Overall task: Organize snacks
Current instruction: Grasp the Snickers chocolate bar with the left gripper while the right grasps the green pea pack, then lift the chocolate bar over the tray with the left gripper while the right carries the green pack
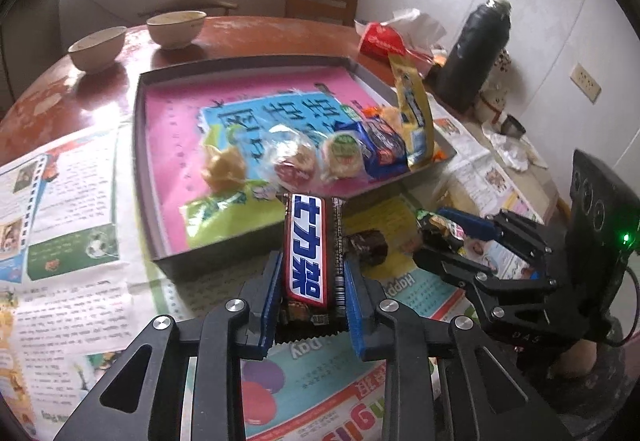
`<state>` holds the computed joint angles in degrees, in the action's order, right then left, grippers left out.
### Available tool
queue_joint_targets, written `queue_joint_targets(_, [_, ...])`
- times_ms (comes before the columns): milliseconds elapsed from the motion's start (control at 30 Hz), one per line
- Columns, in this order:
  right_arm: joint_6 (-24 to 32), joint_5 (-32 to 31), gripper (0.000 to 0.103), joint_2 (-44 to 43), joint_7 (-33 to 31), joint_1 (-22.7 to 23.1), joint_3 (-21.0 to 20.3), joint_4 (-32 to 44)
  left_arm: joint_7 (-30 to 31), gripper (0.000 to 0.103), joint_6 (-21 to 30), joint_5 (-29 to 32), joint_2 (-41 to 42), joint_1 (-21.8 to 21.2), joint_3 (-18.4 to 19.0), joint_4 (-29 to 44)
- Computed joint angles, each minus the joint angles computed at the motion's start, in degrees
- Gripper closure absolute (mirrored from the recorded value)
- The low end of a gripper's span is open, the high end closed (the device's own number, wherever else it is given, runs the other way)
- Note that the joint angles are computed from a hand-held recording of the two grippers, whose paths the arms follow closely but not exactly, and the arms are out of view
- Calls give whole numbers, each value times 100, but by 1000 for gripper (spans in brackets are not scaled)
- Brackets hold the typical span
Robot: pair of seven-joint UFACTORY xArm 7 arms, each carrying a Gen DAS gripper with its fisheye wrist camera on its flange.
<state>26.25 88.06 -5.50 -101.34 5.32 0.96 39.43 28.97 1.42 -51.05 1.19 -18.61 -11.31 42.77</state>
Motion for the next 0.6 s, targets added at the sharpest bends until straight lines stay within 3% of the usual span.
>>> queue_joint_targets(400, [145, 34, 51, -39, 72, -34, -33, 9, 116, 74, -77, -187, -37, -18, 111, 28])
queue_joint_targets(600, [202, 9, 51, -32, 119, -43, -32, 19, -672, 74, -216, 720, 142, 98, 68, 124])
